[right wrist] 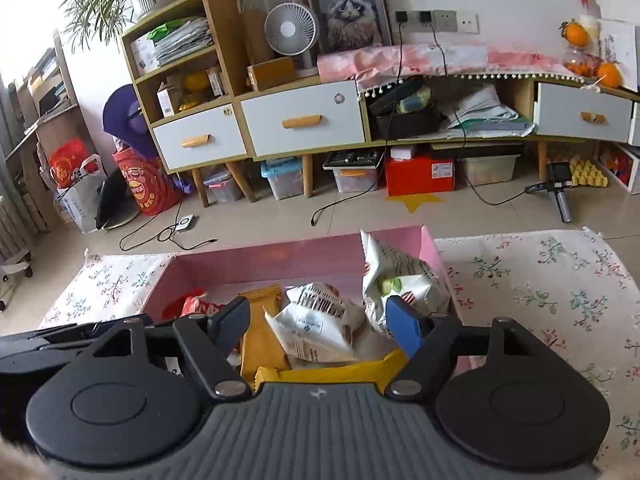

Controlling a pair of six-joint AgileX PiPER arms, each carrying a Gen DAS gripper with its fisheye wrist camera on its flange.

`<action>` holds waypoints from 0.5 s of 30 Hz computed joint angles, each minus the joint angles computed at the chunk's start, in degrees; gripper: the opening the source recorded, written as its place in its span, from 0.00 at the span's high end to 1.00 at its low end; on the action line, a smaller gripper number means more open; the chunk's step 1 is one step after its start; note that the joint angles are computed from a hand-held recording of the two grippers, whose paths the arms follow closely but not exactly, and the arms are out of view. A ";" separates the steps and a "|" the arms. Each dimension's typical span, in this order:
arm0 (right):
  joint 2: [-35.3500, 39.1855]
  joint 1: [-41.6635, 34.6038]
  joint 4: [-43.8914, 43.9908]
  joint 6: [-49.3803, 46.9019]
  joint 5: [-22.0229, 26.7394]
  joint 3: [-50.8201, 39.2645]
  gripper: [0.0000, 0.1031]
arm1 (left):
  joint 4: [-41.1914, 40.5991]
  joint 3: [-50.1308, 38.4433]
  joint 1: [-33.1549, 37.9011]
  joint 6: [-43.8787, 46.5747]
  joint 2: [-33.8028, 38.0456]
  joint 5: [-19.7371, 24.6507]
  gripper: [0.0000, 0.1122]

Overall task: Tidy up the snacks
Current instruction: 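Carry the red and white milk packets into the pink box and open both tools, then lift both open tools out of the box back toward the pile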

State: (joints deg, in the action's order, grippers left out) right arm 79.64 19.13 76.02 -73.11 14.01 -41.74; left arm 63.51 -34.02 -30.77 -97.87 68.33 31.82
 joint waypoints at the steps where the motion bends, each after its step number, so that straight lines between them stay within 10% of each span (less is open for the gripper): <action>1: -0.10 -0.01 -0.04 -0.04 -0.21 0.00 0.27 | -0.67 -0.11 -0.45 0.67 -0.29 0.60 0.43; 15: -5.96 0.72 -19.96 18.32 -0.25 1.26 0.12 | -9.11 0.09 -10.69 5.95 -7.54 12.41 0.28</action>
State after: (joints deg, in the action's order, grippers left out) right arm 73.68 19.85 56.06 -54.78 13.76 -40.47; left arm 54.40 -33.93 -41.45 -91.91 60.78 44.23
